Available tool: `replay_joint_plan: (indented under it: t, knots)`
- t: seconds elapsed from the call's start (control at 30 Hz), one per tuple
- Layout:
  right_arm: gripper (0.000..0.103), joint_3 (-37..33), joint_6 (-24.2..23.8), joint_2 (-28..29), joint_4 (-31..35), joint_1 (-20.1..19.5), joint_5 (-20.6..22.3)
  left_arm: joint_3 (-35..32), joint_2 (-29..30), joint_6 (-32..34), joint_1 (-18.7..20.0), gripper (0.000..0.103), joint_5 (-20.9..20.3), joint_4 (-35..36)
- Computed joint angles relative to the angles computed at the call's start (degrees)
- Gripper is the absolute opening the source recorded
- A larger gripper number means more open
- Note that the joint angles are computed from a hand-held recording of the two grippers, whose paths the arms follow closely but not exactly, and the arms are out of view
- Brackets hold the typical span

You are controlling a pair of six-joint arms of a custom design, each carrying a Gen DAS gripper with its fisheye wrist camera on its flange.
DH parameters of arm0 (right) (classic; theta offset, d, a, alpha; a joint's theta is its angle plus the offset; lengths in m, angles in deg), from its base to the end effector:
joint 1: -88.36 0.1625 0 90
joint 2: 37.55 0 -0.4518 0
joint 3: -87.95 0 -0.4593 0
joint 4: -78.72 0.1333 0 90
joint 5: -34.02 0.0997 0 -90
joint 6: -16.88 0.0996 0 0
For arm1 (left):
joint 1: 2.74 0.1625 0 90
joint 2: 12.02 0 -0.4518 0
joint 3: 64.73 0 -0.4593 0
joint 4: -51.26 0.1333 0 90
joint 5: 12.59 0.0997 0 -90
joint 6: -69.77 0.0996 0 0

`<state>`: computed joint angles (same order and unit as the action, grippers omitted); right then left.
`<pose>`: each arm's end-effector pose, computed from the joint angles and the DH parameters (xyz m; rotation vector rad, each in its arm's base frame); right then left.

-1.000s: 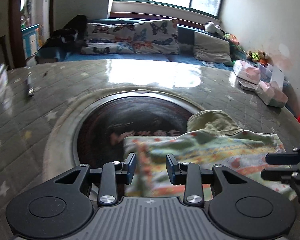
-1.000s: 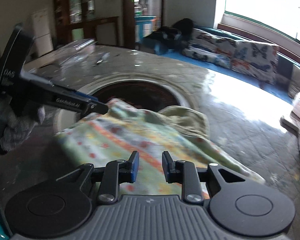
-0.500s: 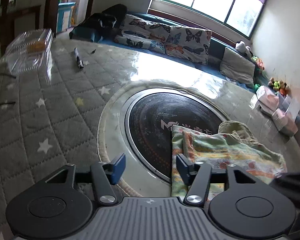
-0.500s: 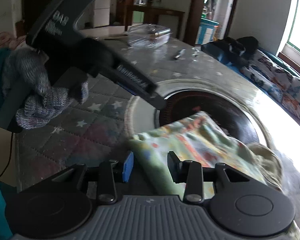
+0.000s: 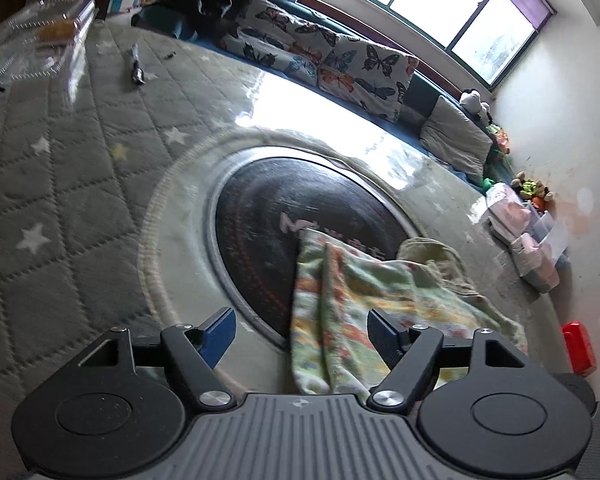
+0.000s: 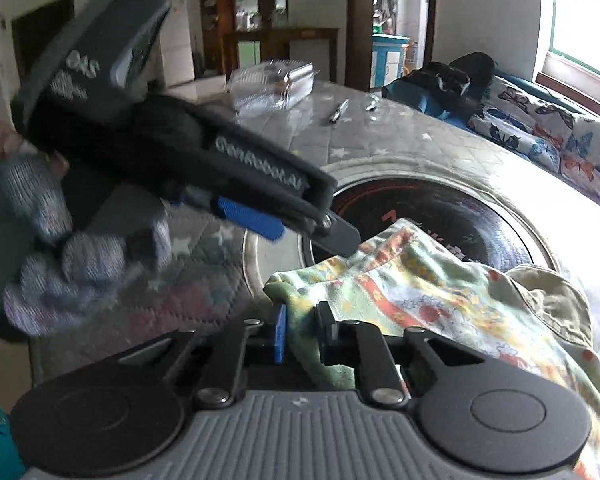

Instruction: Fold clothes

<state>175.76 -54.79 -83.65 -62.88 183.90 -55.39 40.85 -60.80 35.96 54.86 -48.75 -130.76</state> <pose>0.2082 -0.7549 0.1015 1.9025 -2.3807 0.2295 -0.1756 -0.6756 0.1275 -0.4090 2.3529 -1.2808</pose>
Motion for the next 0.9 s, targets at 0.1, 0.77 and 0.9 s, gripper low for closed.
replay_joint_plan:
  t: [0.1,0.77,0.9]
  knots:
    - [0.012,-0.32,1.45,-0.97,1.31,-0.37,1.97,-0.84,0.15,-2.42,0.47,0.076,-2.26,0.71]
    - [0.019,-2.1,2.68,-3.34,7.63,-2.71,6.12,-3.92,1.95,-7.51,2.85,0.012,-10.88,1.45]
    - [0.026,-2.66,5.17,-3.36,4.15,-3.35,5.19,-3.93,2.12,-6.61,2.57,0.012,-9.9,1.52]
